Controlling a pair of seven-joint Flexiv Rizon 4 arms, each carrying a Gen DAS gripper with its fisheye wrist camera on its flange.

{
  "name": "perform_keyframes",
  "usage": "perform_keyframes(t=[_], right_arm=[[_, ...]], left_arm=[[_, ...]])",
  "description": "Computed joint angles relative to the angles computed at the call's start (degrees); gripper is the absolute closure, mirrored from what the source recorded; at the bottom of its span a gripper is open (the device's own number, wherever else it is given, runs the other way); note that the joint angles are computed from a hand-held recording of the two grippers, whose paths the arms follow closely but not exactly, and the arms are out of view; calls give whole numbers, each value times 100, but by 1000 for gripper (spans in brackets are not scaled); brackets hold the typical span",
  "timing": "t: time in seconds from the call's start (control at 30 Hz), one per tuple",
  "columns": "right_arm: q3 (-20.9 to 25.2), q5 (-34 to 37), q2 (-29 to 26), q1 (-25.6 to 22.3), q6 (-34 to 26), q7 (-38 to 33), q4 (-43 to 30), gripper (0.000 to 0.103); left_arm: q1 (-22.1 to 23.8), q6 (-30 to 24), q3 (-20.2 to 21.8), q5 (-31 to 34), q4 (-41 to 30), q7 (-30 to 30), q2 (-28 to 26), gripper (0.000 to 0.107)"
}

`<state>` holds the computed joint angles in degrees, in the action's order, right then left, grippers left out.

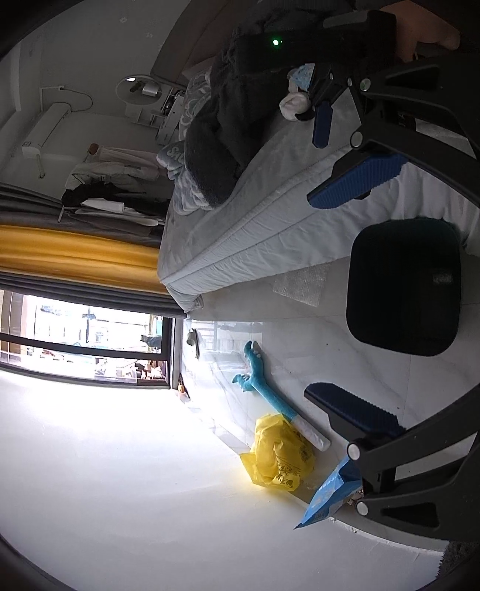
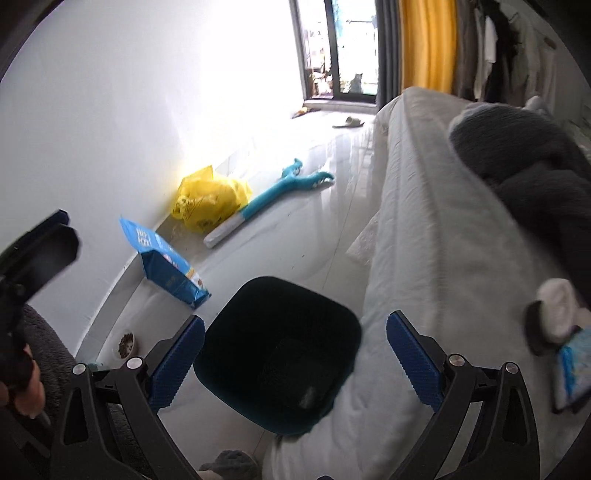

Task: Collect trash
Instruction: 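Move both tools back toward the items on the bed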

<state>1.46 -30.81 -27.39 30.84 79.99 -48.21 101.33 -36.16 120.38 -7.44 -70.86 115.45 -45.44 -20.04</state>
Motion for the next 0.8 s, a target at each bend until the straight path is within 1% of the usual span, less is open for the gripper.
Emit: perform_keyframes(t=[0.03, 0.13, 0.27, 0.3, 0.4, 0.43, 0.5, 0.57, 0.63, 0.7, 0.73, 0.77, 0.8], right_arm=[[-206, -147, 142, 102, 115, 152, 178, 3], [-719, -657, 510, 313, 400, 694, 649, 3], [-1383, -1595, 890, 501, 838, 1716, 1223, 3], [-1526, -1836, 955, 525, 917, 1957, 1311, 3], [-2232, -2893, 1173, 720, 1263, 2994, 1639, 3], [-2319, -3129, 1262, 716, 1222, 3218, 1708, 3], [-2633, -3931, 1406, 699, 1299, 3872, 1811, 3], [-2690, -4332, 1484, 531, 1331, 4217, 1860, 3], [-2698, -4747, 1578, 354, 1308, 4571, 1936, 3], [-2674, -5217, 1682, 143, 1257, 4909, 2018, 3], [-2645, -5399, 1722, 35, 1216, 5049, 2048, 3], [-2613, -5604, 1769, -85, 1189, 5200, 2075, 3], [-2573, -5741, 1794, -196, 1170, 5302, 2089, 3]], left_arm=[[-56, 9, -22, -53, -88, 99, -33, 10], [-101, -48, -76, 33, -207, 123, -76, 10], [-216, -101, -77, 49, -430, 171, -187, 10], [-182, -164, -90, 161, -443, 76, -207, 10], [-244, -295, -19, 261, -565, -32, -300, 10], [-296, -362, 18, 245, -650, -38, -355, 10], [-369, -459, 77, 327, -705, -163, -413, 10], [-586, -585, 246, 183, -894, -73, -541, 10], [-899, -723, 475, -257, -1162, 229, -696, 10], [-1028, -797, 518, -550, -1364, 454, -821, 10], [-1189, -808, 584, -981, -1597, 838, -934, 10], [-1249, -784, 509, -1415, -1841, 1307, -1027, 10], [-1207, -772, 416, -1476, -1904, 1436, -1046, 10]])
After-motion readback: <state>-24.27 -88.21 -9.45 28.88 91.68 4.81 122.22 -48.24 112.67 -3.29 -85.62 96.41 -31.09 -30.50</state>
